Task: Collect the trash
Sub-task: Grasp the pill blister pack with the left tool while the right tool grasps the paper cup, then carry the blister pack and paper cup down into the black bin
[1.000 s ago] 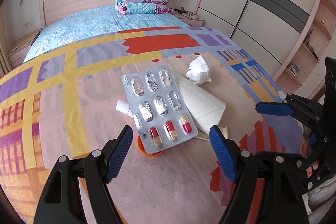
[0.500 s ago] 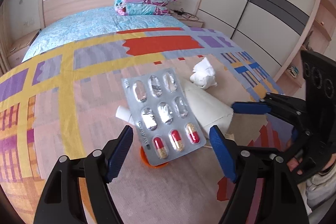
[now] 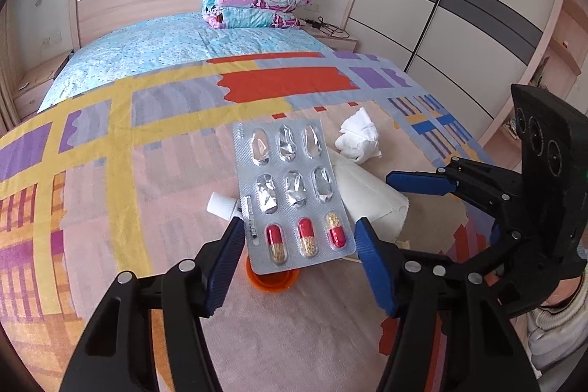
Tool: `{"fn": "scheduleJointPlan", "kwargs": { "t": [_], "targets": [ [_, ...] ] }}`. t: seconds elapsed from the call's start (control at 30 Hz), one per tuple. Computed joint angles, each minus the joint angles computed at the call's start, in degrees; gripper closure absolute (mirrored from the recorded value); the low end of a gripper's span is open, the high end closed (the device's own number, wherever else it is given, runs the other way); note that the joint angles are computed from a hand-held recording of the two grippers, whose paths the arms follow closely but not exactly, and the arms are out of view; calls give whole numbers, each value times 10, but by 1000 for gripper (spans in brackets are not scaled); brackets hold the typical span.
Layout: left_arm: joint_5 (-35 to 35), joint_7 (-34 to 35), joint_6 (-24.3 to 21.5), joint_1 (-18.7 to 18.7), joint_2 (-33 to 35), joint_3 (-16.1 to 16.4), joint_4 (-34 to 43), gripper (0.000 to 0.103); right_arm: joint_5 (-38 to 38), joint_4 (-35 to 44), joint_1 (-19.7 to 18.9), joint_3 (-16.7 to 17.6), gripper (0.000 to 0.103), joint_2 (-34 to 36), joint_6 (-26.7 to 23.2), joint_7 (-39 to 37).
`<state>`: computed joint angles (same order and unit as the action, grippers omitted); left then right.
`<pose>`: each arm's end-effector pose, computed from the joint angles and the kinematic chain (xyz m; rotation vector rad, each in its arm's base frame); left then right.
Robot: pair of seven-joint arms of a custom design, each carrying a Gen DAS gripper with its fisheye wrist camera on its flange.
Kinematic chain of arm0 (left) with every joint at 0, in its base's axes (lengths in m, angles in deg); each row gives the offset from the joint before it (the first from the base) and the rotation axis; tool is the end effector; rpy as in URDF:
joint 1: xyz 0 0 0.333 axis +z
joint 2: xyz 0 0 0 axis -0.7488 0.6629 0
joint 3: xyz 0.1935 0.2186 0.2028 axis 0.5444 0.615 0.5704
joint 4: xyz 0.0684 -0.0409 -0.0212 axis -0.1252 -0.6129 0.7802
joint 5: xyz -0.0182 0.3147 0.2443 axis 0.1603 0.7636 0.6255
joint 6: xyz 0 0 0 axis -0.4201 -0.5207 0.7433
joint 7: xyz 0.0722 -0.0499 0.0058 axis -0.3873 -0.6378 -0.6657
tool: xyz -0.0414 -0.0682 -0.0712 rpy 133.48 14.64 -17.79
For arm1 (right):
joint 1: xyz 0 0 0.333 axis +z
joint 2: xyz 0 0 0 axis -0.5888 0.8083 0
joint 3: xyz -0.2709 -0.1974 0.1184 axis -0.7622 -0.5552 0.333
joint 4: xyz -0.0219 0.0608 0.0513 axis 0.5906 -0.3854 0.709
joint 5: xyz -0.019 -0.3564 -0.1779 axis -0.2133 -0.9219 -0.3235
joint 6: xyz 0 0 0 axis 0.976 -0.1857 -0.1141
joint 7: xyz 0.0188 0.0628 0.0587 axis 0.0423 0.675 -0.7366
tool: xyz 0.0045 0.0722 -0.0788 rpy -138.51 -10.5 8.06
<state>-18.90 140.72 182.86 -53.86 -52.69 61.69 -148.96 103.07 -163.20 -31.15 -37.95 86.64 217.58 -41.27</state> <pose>0.5754 -0.1186 0.4776 -1.7656 2.0239 -0.9857 0.6523 0.1539 0.4431 -2.2240 0.9396 -0.2511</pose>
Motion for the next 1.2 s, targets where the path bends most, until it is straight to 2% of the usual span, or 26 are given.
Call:
{"fn": "scheduleJointPlan", "kwargs": {
  "t": [0.07, 0.13, 0.33, 0.53, 0.83, 1.2],
  "targets": [
    [-7, 7, 1, 1, -6, 0, -3, 44, -14, 1, 6, -4, 28, 2, 8, 16],
    [-6, 6, 4, 0, -11, 2, -8, 44, -19, 5, 4, -3, 46, 5, 0, 27],
    [-15, 14, 9, -4, -32, 7, -23, 44, -20, 5, -1, 0, 47, 4, -9, 39],
    [-23, 18, 15, -14, -55, 13, -39, 44, 9, -13, -3, 1, 47, -21, -6, 14],
    [-16, 4, 31, -35, -109, 22, -76, 44, 47, -50, 16, -22, 48, -71, 0, -23],
    [28, -50, 45, -59, -192, 29, -139, 44, 100, -122, 48, -66, 47, -153, -7, -79]
  ]
}}
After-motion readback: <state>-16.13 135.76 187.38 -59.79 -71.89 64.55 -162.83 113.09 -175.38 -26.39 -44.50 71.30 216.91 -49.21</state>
